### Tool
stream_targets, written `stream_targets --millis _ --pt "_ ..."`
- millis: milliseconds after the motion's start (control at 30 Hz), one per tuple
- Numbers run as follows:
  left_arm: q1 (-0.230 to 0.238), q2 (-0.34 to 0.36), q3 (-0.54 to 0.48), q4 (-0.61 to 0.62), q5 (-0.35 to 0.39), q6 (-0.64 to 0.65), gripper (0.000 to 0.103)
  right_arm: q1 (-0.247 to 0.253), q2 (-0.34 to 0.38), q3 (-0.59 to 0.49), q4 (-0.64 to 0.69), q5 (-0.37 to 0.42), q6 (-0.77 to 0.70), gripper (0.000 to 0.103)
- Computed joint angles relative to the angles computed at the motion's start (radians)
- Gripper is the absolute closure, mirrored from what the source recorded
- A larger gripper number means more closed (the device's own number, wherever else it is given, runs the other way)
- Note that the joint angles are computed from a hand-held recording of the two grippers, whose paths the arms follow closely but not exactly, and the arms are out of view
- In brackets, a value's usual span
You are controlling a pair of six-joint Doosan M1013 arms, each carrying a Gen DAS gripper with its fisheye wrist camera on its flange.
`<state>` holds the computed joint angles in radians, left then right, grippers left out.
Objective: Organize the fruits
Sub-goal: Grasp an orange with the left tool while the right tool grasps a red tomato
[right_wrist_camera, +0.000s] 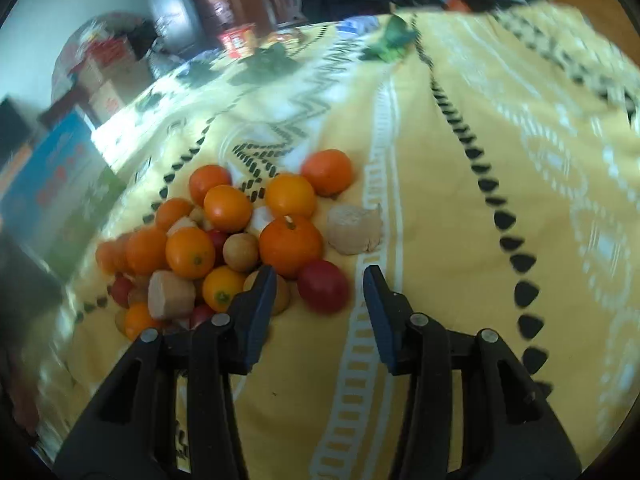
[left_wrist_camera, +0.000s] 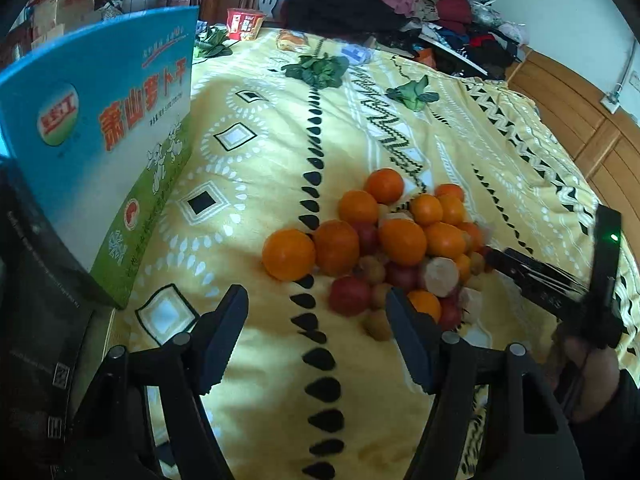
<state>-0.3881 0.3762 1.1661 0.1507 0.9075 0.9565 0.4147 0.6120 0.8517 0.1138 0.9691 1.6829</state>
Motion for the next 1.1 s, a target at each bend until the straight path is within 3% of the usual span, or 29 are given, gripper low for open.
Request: stream_targets --millis 100,233,333,600,667,1100 --pt "0.008 0.020 -0.014 0.012 0.011 -0.020 0.038 0.001 -0.021 0.035 -0.042 -0.018 0.007 0.057" --pt "0.013 0.051 -0.038 0.022 0.014 -0.024 0.053 -0.003 -0.035 0.066 -0.031 -0.041 0.005 0.057" --pt "0.014 0.066 -0.049 0.042 0.016 -0.019 0.054 -0.004 -0.036 0.067 -0.016 -0.051 -0.005 0.057" --pt "0.022 0.065 -0.028 0.067 -0.060 -0.047 0.054 -0.002 -0.034 0.065 0.017 -0.048 -0.067 0.057" --pt "0.022 0.063 -0.026 0.063 -0.065 -0.040 0.065 0.000 -0.032 0.060 0.011 -0.044 -0.070 0.057" --pt "0.016 0.044 0.005 0.072 -0.085 -0.037 0.066 0.003 -0.010 0.031 0.001 -0.022 -0.119 0.057"
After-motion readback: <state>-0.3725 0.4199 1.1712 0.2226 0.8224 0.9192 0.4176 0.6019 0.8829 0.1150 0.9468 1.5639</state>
